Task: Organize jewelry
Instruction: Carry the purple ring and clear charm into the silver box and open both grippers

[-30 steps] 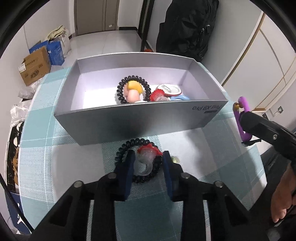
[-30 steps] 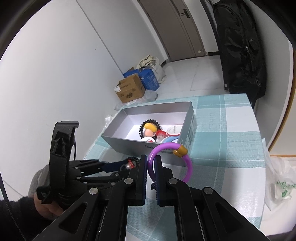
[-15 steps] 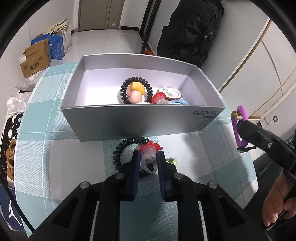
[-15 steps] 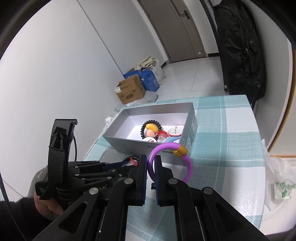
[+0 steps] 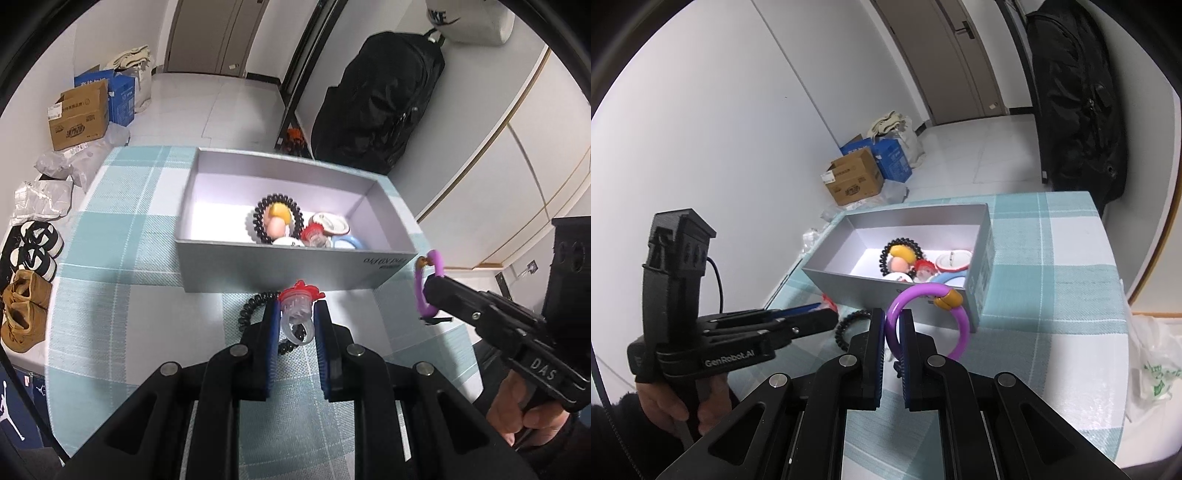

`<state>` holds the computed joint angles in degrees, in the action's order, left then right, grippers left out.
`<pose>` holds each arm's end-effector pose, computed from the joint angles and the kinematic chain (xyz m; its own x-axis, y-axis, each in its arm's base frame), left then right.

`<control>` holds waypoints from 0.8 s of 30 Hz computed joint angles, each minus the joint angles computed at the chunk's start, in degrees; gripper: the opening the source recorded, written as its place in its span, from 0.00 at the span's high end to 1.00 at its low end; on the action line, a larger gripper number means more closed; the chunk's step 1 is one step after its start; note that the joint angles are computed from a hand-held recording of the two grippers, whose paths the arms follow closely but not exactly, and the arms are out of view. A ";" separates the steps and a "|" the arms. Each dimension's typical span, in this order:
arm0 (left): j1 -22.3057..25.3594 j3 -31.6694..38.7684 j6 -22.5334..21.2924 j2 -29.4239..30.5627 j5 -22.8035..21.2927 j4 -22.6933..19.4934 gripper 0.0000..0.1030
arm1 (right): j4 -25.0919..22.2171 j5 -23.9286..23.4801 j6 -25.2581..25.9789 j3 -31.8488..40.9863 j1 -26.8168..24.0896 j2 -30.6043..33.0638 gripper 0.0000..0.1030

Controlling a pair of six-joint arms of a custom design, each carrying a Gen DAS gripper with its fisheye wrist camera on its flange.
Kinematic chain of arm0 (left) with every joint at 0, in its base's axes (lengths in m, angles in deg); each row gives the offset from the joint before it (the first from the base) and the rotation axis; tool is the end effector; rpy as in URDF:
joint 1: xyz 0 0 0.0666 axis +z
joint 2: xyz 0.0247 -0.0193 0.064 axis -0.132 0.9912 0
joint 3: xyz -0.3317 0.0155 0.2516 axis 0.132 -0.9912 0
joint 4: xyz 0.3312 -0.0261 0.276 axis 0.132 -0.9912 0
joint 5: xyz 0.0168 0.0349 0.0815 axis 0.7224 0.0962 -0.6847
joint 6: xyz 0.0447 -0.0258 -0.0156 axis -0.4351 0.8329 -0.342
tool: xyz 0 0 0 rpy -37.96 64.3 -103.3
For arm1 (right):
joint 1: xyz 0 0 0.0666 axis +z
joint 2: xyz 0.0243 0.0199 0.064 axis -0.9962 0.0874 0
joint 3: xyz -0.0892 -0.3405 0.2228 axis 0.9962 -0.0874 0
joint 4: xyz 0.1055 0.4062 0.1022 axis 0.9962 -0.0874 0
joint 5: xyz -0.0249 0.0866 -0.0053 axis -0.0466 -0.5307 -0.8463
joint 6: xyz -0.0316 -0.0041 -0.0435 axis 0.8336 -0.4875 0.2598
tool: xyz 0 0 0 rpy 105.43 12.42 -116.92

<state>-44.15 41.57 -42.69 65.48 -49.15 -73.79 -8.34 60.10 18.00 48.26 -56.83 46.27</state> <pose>0.4708 -0.3597 0.5685 -0.7992 0.2374 -0.5522 0.4806 0.8042 -0.3497 0.3869 0.2069 0.5834 -0.7168 0.1893 -0.6711 -0.1371 0.9054 0.4017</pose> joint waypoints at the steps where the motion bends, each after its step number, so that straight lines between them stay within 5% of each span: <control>1: 0.03 -0.02 0.04 -0.18 -0.08 0.27 0.87 | 0.27 -0.19 0.02 0.16 0.10 0.10 0.94; 24: 1.55 11.54 -1.79 5.54 -0.13 -0.65 0.87 | 0.78 -3.75 2.31 8.70 -1.71 5.89 0.94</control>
<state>-42.61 53.11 -44.48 71.02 -49.28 -74.44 -7.56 56.35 20.31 56.96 -58.54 52.16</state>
